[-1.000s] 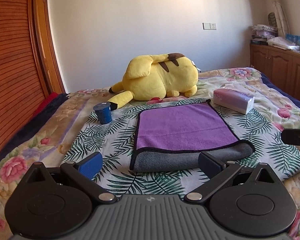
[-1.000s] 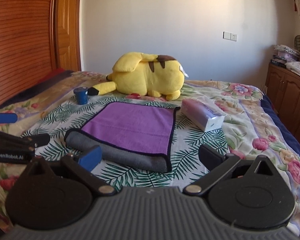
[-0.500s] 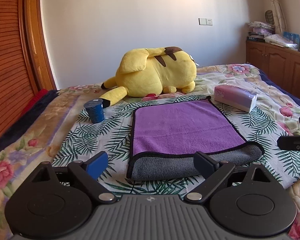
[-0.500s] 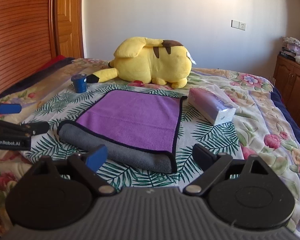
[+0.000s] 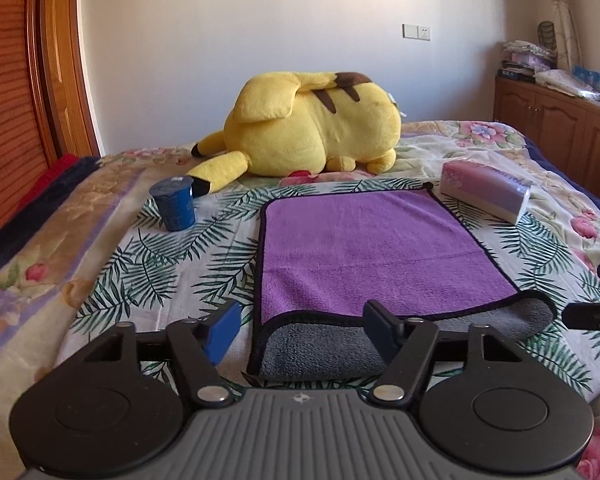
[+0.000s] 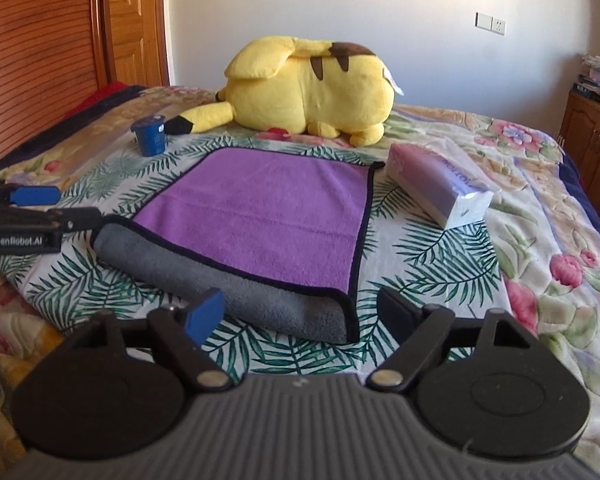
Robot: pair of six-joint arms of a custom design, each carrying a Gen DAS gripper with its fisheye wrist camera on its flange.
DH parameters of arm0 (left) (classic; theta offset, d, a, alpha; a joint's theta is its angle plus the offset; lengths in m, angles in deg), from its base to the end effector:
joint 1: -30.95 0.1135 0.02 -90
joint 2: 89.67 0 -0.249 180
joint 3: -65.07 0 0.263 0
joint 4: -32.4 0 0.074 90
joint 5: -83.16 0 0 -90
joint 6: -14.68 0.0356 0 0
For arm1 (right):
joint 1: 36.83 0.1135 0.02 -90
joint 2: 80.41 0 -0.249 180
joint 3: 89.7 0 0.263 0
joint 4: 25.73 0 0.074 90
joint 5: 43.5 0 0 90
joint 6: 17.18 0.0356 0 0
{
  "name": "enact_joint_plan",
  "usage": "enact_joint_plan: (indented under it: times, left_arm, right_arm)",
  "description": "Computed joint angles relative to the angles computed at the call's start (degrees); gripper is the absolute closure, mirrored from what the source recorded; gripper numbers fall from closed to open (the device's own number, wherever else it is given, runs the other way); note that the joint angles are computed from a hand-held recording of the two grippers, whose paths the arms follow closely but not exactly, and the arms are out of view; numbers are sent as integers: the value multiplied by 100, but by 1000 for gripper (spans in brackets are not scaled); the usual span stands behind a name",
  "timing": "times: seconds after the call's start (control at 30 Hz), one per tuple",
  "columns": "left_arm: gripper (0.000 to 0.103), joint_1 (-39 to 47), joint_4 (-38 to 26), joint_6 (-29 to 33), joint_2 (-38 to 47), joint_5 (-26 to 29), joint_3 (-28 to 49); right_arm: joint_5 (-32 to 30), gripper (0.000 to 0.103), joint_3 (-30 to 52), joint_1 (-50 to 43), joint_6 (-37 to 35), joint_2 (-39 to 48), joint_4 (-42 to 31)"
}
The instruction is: Fold towel
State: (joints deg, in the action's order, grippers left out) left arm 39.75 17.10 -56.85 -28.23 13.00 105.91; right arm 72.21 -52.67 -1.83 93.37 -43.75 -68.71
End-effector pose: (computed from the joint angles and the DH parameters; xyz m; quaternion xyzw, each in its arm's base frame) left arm 0.2333 0.0239 0.1766 0.1520 0.8676 -0.0435 0.4715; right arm 0.1410 0.0799 0.1921 -0.0236 0.8969 0.0023 0.4416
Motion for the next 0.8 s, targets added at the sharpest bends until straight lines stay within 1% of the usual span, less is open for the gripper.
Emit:
enact_joint_plan:
  times: [0.17, 0.27, 0.33, 0.43, 0.5, 0.67, 0.77, 0.8]
  left_arm:
    - [61, 102, 318, 0, 692, 89, 225]
    - [63, 166, 404, 60, 1025, 146, 342]
    - [67, 198, 442, 88, 1234, 182, 423]
    - [74, 236, 440, 117, 1533, 254, 558]
    - [77, 276, 425, 129, 1715, 332, 663]
    - [78, 373, 420, 93, 1984, 445, 797]
    - [80, 436, 431, 177, 2115, 505, 834]
    - [83, 455, 406, 213, 2172, 543, 860]
  right_arm:
    - [-256, 23, -7, -244, -145, 411, 360]
    - [-354, 24, -5, -347, -216, 658, 576]
    - [-426, 24, -3, -423, -272, 817, 718]
    - [-527, 25, 9, -539, -342, 1029, 900]
    - [-575, 25, 28, -616, -365, 1158, 993]
    - [-691, 25, 66, -799, -398, 1433, 1175]
    - [-725, 25, 115, -863, -390, 1607, 1231]
    - [-742, 25, 137, -880, -380, 1673, 1247]
